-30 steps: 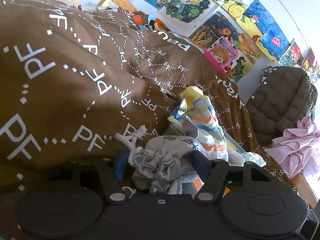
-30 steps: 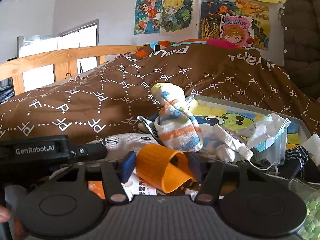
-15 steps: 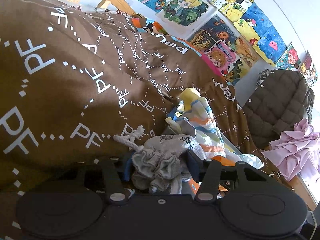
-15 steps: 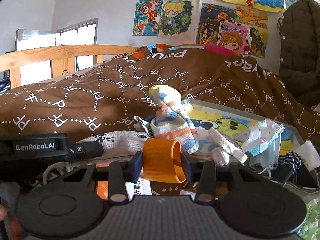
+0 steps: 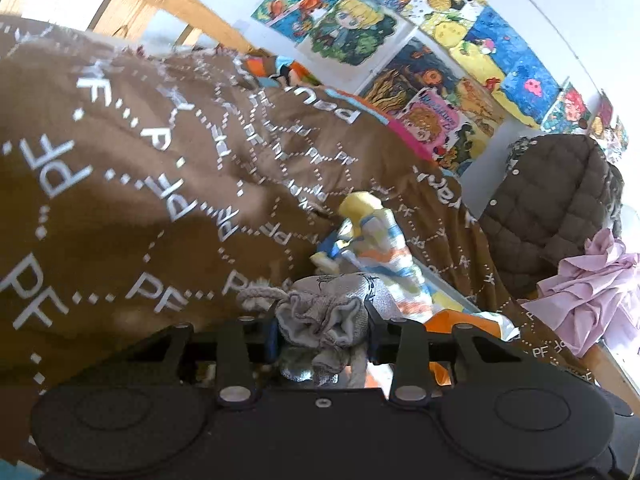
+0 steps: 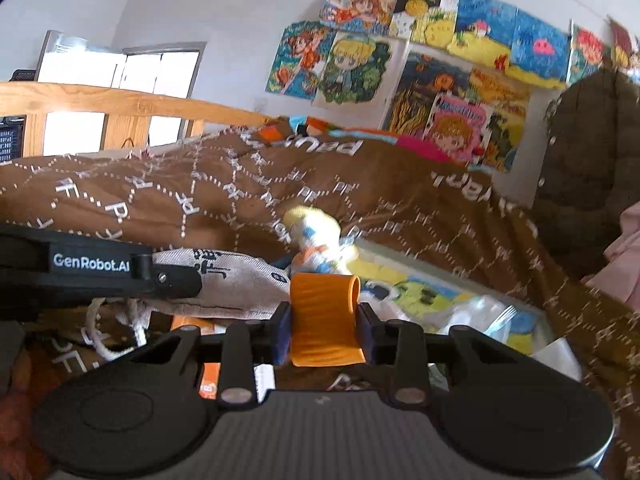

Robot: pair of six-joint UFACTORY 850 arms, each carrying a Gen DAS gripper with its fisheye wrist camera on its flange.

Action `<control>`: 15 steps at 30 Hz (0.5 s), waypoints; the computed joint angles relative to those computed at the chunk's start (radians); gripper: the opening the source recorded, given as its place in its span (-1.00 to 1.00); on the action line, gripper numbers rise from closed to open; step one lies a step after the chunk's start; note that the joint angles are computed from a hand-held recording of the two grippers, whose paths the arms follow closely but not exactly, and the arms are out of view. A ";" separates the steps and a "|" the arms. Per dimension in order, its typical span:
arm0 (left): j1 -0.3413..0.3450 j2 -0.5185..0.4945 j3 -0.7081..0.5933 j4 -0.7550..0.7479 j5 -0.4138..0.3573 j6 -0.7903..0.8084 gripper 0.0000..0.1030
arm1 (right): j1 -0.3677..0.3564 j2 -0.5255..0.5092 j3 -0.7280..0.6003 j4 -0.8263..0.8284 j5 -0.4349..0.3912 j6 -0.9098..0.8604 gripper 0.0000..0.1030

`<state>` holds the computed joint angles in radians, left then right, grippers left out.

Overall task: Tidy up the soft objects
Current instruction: 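Lift the pouch with the left gripper while the right gripper carries the orange cup toward the box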

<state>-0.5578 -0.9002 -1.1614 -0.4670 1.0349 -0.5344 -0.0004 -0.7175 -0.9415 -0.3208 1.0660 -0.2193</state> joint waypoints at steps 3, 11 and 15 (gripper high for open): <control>-0.016 0.027 0.020 -0.012 0.029 0.033 -0.23 | -0.017 0.048 0.052 0.004 0.042 -0.013 -0.26; -0.074 0.107 0.065 -0.030 0.076 0.092 -0.23 | -0.088 0.173 0.175 -0.006 0.117 -0.013 -0.26; -0.114 0.139 0.072 -0.049 0.091 0.139 -0.23 | -0.138 0.217 0.214 -0.032 0.142 0.013 -0.26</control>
<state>-0.6720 -0.7607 -1.0892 -0.5158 1.1261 -0.3950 -0.1380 -0.5006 -0.7271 -0.3529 1.2077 -0.2061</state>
